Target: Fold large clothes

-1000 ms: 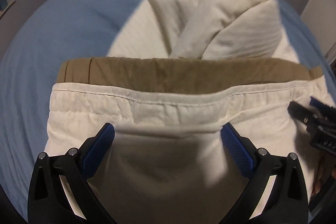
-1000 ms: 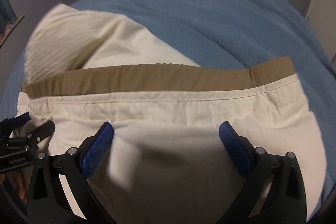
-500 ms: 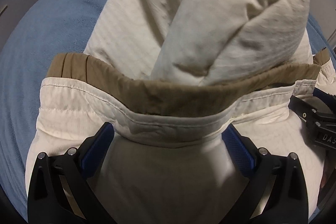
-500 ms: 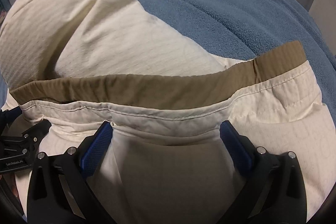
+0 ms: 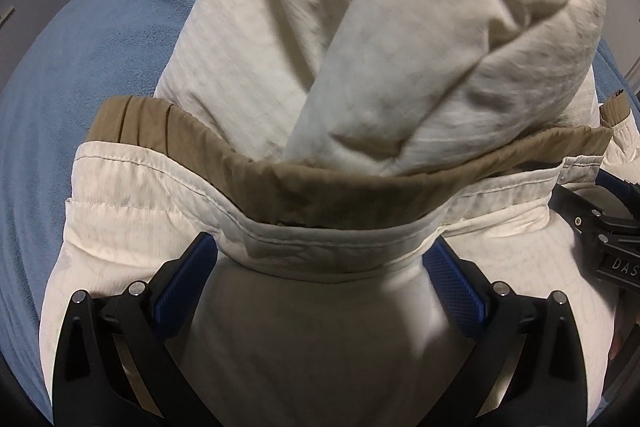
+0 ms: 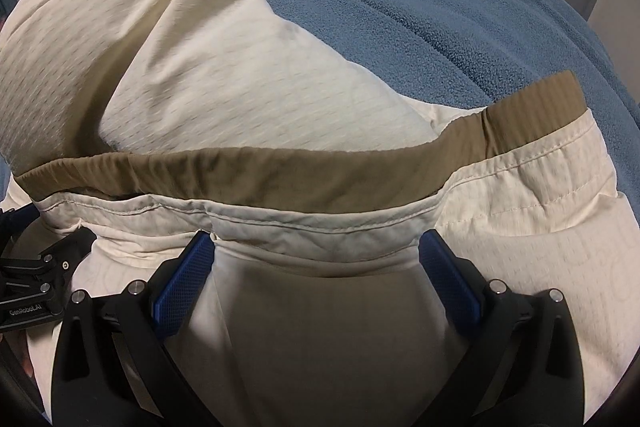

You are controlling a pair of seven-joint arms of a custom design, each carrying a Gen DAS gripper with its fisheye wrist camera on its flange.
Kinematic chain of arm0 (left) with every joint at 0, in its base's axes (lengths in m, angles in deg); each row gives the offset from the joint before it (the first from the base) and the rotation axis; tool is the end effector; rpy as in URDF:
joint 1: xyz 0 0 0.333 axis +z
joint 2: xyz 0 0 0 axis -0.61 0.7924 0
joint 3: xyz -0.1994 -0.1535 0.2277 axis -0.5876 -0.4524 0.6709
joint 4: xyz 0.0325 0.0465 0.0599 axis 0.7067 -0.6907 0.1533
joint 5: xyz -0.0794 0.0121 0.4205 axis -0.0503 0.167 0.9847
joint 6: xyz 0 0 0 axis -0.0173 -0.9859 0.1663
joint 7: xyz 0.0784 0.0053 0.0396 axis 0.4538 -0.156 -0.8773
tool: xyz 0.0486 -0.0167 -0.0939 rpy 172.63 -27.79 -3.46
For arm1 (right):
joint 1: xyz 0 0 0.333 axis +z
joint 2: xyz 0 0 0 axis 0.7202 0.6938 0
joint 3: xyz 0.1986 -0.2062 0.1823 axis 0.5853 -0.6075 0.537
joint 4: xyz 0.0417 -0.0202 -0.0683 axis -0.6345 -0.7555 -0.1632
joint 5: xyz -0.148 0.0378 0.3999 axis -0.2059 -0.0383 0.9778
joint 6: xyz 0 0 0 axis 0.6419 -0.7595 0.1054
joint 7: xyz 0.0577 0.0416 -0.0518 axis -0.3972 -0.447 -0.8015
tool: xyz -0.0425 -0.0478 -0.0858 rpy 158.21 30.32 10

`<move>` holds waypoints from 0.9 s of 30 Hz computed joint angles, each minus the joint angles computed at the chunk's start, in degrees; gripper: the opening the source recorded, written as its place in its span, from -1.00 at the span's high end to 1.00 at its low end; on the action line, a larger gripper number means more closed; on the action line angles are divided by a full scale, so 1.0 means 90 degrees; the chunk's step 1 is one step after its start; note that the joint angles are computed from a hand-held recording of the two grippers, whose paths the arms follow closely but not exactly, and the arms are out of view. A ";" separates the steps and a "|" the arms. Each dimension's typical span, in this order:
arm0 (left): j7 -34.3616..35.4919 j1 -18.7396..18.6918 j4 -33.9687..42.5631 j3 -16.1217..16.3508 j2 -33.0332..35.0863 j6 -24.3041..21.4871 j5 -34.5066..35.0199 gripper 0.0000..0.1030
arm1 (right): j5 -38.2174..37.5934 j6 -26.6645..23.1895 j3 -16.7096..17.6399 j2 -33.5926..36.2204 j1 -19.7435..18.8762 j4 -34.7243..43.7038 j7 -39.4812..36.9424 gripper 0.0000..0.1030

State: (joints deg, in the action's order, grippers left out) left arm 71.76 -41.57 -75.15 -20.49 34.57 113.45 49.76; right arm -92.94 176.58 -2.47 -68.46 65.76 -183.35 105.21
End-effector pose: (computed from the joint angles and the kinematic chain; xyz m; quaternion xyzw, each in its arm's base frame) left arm 0.5299 -0.1219 0.5231 -0.6714 0.7114 -0.1468 0.1468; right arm 0.4965 0.2680 0.5657 -0.6709 0.7099 -0.1395 0.1629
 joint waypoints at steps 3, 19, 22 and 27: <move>-0.0004 -0.0002 0.0001 0.0001 0.0001 0.0000 0.0006 -0.91 | 0.0029 0.0048 -0.0039 -0.0021 -0.0022 -0.0053 -0.0070 -0.89; 0.0061 -0.0031 -0.0363 0.0056 -0.0204 0.0689 -0.0081 -0.90 | 0.0084 0.0775 -0.0083 -0.0451 -0.0071 -0.0614 -0.0138 -0.89; 0.0507 -0.0127 -0.0639 0.0211 -0.0605 0.0826 -0.0385 -0.89 | 0.0867 0.0897 -0.0389 -0.0816 0.0066 -0.0811 -0.1102 -0.85; 0.1430 -0.0160 -0.0964 0.0596 -0.1201 0.0695 -0.0910 -0.90 | 0.0853 0.0840 -0.0477 -0.1607 -0.0399 -0.1299 -0.1465 -0.85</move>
